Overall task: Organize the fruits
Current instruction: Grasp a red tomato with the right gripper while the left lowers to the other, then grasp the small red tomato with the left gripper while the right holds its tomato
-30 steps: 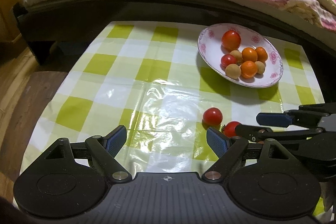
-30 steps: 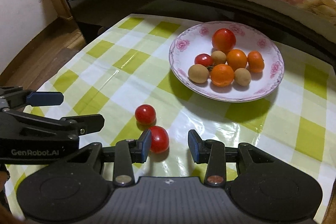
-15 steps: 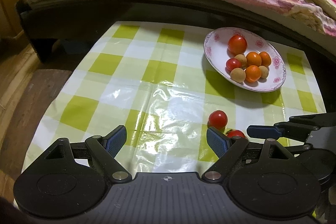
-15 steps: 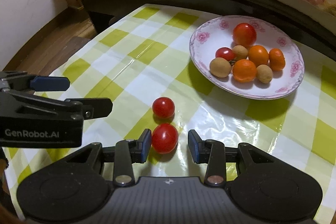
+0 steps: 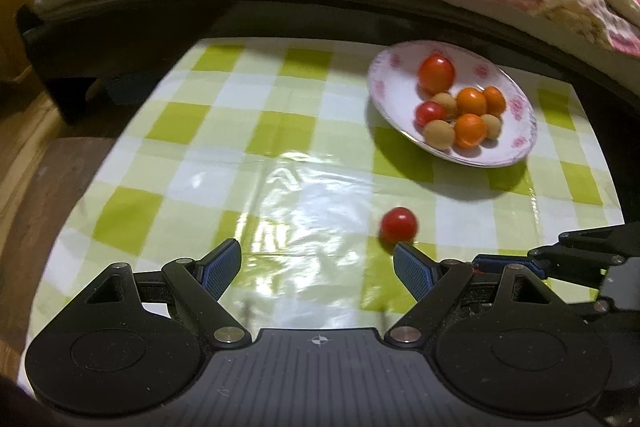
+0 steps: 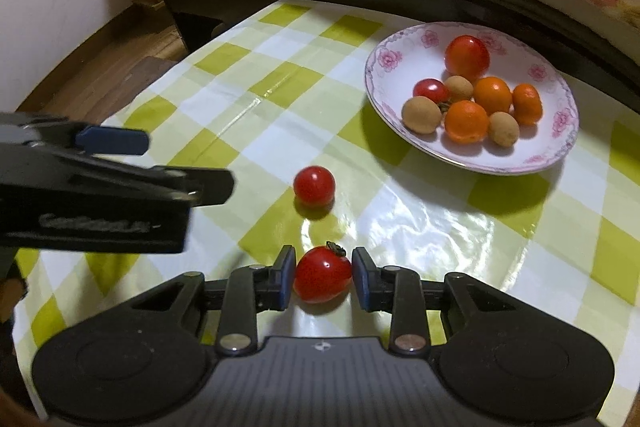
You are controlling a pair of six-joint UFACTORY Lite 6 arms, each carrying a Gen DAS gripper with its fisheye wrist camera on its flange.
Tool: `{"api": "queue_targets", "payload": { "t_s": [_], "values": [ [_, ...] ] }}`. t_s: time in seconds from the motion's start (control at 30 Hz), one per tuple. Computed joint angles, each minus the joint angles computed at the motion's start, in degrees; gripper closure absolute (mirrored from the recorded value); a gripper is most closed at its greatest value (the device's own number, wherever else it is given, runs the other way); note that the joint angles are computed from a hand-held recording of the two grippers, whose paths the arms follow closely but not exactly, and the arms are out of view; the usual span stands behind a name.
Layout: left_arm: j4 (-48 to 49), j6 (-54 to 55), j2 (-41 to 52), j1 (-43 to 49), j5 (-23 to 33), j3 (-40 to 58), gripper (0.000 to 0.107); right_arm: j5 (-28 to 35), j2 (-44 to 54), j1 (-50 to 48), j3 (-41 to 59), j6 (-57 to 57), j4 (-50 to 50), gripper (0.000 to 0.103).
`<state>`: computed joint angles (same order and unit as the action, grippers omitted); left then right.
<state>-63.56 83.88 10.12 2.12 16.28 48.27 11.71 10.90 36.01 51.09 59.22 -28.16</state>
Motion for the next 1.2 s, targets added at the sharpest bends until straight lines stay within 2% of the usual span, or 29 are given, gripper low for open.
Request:
{"api": "queue_targets", "payload": {
  "t_s": [0.1,0.23,0.37,0.43,0.57,0.63,0.73,0.87,0.93,1.03,1.2],
  "values": [
    [-3.6,3.3,1.0,-2.9,-2.0,0.1,0.019,0.4,-3.3,-0.1,-3.0,2.5,-1.9,0.069],
    [-15.8,15.0,2.6,-6.3,-4.3,0.2,0.021,1.5,-8.6,-0.5,-7.1,5.9,-5.0,0.069],
    [-26.5,25.2,5.7,-8.6,-5.8,1.6,0.023,1.7,-12.5,-1.6,-10.4,4.9,-3.6,0.069],
    [-30.5,29.2,7.3,-9.2,-6.2,2.2,0.028,1.6,-13.9,-2.4,-11.7,3.8,-2.4,0.069],
    [-44.5,43.6,9.0,-10.0,-5.9,2.3,0.037,1.7,-15.4,-3.7,-13.3,1.1,0.2,0.069],
    [-43.0,43.0,9.8,-10.0,-5.4,2.5,0.042,1.8,-16.0,-4.0,-13.7,-0.7,1.9,0.069],
    [-43.0,43.8,10.6,-9.6,-4.5,2.5,0.043,2.0,-16.6,-4.1,-14.1,-1.1,2.4,0.069],
    [-37.2,36.9,11.6,-9.4,-4.0,4.2,0.049,2.0,-17.5,-4.6,-15.0,-0.9,2.3,0.069],
    [-34.2,34.2,11.5,-9.5,-3.3,4.4,0.06,2.0,-17.8,-4.9,-15.2,-1.5,2.8,0.069],
    [-32.0,32.5,10.1,-10.1,-3.9,3.1,0.067,2.0,-18.4,-5.7,-15.9,-3.5,4.3,0.069],
    [-29.9,30.8,8.0,-9.6,-3.7,1.0,0.072,2.7,-19.1,-6.1,-16.7,-1.9,2.9,0.069]
  ]
}}
